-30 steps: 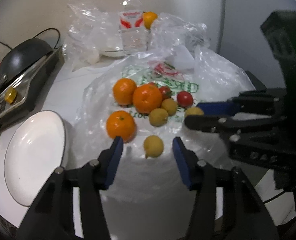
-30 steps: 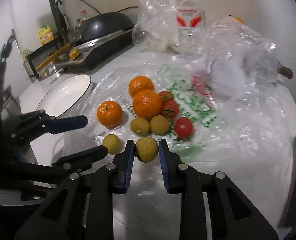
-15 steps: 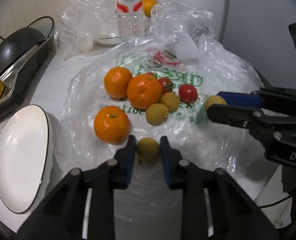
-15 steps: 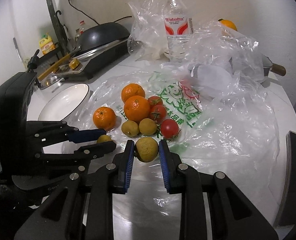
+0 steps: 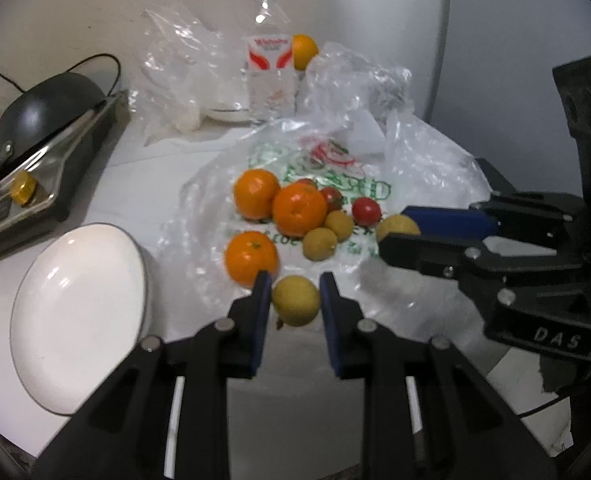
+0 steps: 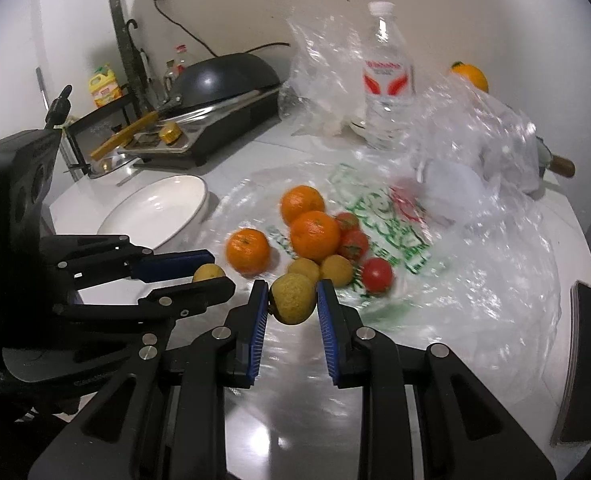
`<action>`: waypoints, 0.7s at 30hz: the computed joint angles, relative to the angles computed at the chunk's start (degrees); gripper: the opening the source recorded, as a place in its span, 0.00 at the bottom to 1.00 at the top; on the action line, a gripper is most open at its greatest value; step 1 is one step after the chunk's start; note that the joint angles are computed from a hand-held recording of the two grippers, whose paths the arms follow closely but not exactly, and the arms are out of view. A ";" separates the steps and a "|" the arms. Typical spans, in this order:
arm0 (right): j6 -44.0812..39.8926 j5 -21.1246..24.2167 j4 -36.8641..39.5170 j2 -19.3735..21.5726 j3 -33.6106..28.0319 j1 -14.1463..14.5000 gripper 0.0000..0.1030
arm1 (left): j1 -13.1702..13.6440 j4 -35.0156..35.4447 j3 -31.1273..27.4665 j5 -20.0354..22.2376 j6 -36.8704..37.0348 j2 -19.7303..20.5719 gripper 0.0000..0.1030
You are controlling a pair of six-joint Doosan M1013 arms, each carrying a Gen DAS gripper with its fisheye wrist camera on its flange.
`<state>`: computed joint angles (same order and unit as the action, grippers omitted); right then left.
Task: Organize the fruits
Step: 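Carry both yellow fruits over the white plate and open the left gripper to release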
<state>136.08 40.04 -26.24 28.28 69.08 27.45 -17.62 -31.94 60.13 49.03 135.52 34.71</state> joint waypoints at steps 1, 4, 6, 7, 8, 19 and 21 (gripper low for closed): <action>-0.09 0.22 -0.05 0.20 -0.40 0.12 0.26 | 0.30 -0.47 0.14 -0.11 0.25 -0.14 0.24; -0.65 1.31 -0.44 1.29 -2.56 0.89 0.26 | 1.25 -1.90 0.68 -0.47 1.46 -0.67 0.24; -1.02 1.71 -0.49 1.78 -3.48 1.15 0.26 | 1.82 -2.52 0.83 -0.73 2.04 -0.82 0.24; -1.22 2.10 -0.56 2.24 -4.30 1.35 0.26 | 2.16 -2.82 0.86 -0.85 2.20 -0.86 0.24; -1.34 2.43 -0.66 2.71 -5.13 1.54 0.26 | 2.45 -3.04 0.93 -1.04 2.38 -0.88 0.24; -4.83 5.98 -0.34 7.63 -13.73 3.15 0.26 | 5.93 -4.67 0.86 -2.69 2.87 -0.71 0.24; -5.50 6.54 -0.14 8.47 -15.18 3.33 0.26 | 6.53 -4.77 0.79 -2.99 3.05 -0.63 0.24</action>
